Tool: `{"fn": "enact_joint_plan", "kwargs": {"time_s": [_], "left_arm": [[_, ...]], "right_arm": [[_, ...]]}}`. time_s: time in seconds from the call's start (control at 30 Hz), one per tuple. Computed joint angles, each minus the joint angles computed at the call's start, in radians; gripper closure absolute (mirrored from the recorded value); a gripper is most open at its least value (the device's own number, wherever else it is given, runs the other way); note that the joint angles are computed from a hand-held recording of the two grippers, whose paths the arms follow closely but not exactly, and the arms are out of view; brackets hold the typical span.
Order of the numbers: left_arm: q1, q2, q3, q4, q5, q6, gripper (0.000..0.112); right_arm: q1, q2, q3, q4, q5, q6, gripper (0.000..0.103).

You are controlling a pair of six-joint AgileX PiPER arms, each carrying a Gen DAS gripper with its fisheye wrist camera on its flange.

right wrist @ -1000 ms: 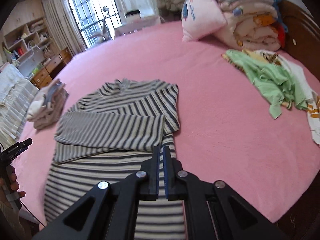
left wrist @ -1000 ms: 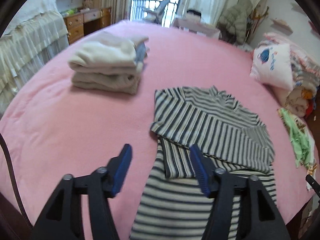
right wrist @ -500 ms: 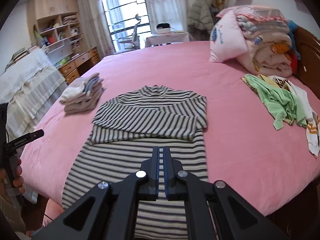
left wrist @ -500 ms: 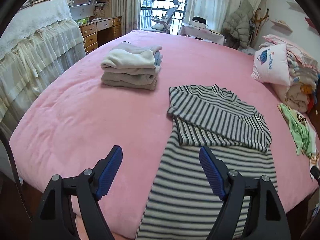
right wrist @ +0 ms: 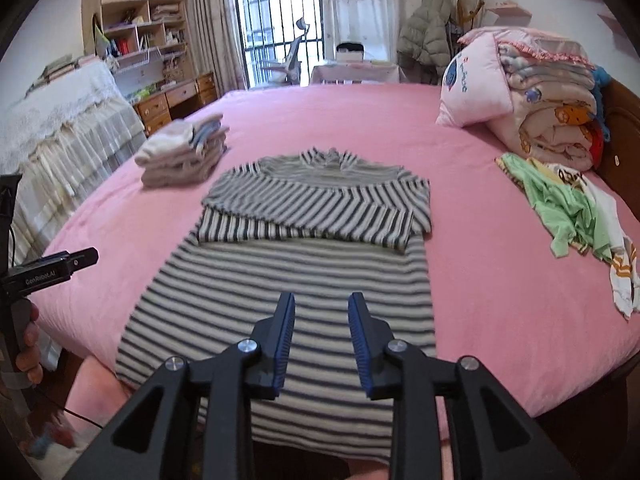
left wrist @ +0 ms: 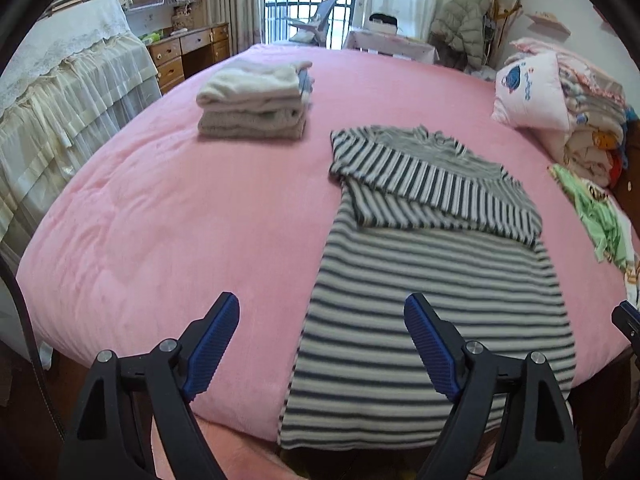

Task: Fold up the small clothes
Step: 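Move both tools to the shirt hem, then grasp the shirt hem with the left tool while the right tool grasps it too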

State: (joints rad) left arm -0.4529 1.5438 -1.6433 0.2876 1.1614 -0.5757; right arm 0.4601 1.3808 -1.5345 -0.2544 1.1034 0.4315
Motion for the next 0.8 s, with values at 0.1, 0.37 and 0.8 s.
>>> {"fn": "enact_joint_plan", "kwargs": {"time_s": [0.1, 0.37, 0.8], "left_arm": [[0.032, -0.026, 0.092, -0.038, -0.042, 0.022, 0.029], [0.149, -0.052, 0.305, -0.194, -0.141, 0.166, 0.029], [0.261, -0.048, 0.498, -0.416, -0.185, 0.412, 0.029]], "right_arm": [[-0.003, -0.011, 0.060, 0.000, -0.005, 0.011, 0.075], [-0.079, -0.050, 0.209, 0.028, -0.054, -0.032, 0.076], [-0.399, -0.134, 0.423, 0.319, -0.089, -0.372, 0.075]]}}
